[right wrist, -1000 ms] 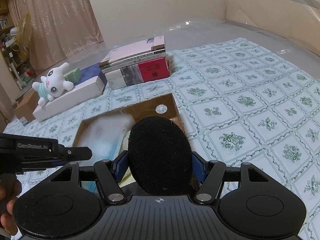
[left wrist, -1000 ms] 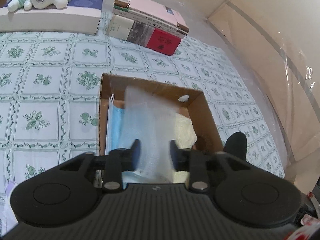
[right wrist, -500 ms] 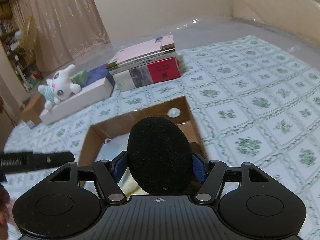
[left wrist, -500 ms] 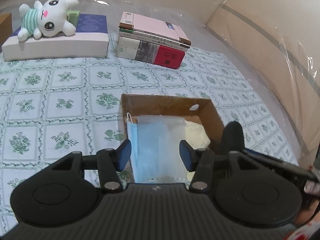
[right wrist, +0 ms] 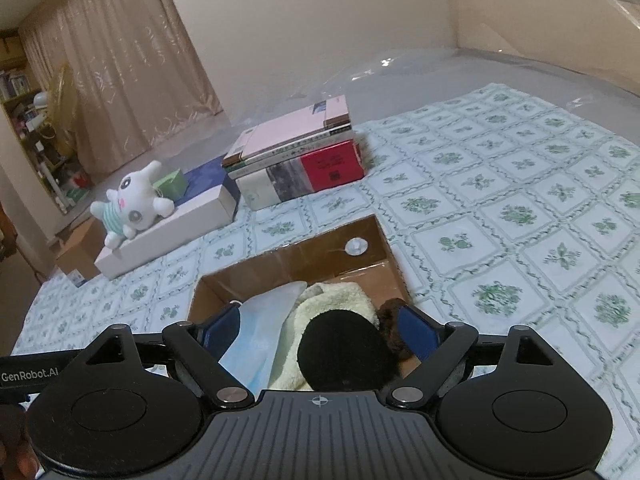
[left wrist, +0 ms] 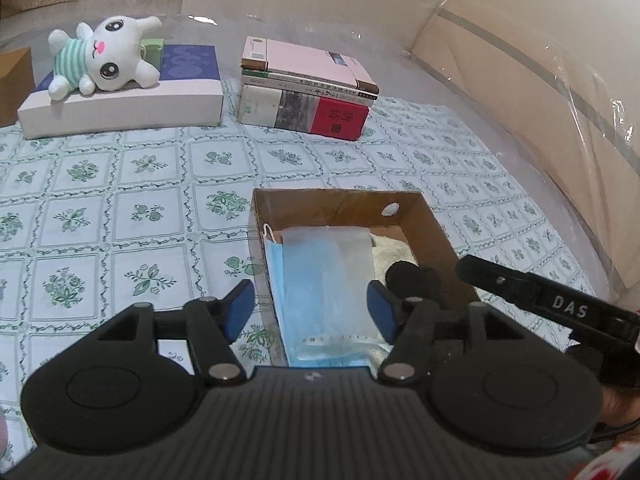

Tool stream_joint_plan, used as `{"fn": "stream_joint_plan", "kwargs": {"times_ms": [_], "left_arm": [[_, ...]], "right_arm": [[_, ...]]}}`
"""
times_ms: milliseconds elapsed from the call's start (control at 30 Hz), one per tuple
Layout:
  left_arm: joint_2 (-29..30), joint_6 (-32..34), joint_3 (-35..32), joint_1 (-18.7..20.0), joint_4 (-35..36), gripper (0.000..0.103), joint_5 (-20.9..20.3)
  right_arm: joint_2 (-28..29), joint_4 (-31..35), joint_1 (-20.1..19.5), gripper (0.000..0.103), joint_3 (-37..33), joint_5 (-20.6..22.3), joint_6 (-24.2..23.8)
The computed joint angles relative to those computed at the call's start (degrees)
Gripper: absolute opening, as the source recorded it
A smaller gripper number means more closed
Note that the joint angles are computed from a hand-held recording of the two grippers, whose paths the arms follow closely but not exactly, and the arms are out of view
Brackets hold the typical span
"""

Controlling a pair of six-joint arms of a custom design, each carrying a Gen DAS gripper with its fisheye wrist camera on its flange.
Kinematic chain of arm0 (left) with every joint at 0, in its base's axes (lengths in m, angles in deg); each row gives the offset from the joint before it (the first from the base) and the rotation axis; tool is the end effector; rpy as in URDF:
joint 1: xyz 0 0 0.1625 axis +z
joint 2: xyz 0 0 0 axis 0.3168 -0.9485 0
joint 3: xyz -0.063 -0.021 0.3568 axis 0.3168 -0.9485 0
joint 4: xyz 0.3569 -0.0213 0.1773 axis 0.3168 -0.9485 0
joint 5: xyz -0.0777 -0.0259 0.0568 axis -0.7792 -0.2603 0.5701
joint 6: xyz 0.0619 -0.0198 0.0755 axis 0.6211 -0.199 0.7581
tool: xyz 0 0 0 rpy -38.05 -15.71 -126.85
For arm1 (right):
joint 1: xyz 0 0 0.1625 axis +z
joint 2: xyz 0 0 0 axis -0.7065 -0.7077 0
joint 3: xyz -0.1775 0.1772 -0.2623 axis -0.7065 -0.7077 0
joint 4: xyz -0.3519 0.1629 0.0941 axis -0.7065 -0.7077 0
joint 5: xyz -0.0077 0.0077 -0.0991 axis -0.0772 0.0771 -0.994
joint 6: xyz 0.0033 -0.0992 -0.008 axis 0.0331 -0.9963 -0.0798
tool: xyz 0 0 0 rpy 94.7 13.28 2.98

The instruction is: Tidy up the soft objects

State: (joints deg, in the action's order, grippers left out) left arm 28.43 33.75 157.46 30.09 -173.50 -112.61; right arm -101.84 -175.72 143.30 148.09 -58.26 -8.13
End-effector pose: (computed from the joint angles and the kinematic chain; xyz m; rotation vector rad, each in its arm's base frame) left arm -0.2839 -0.6287 0.2067 0.2684 2.4904 -0.9480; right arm 0.2023 -0.6409 0.2682 0.4343 -2.5892 1.0749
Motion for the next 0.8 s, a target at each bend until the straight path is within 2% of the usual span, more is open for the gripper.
{"fn": "stream_joint_plan", "kwargs": {"times_ms": [133,233,267,333,633,800], "left_arm": [[-2.1,-1.0,2.6,-1.7,0.0,0.066,1.5],[-4.1,-2.9,4.9,-3.3,0.6,0.074,2.7],[-4.8,-3.4,5.8,-4.0,0.6,0.08,3.3],[-6.2,-4.2,7.4,-5.0,0.9,0.085,4.1],[-13.0,-9.5,15.5,-10.6,4.1,0.097,6.9],[-17.1,-12.4,20.3,-13.8,6.3,0.101,8.1]], "right_arm": [[-3.1,-0.2,0.8,0.086,3.1,-0.8,1.7],[-5.9,-0.3,1.7,0.086,5.8,-1.6,2.3],[-6.7,-0.2,2.1,0.086,6.5,-2.1,2.2],[-8.2,0.2,3.1,0.086,7.9,-3.6,1.4],[-16.7,-0.2,7.3,0.086,17.4,-8.9,-3.1],[-21.5,-1.5,8.9,0.086,23.3,-9.9,-2.5]]}}
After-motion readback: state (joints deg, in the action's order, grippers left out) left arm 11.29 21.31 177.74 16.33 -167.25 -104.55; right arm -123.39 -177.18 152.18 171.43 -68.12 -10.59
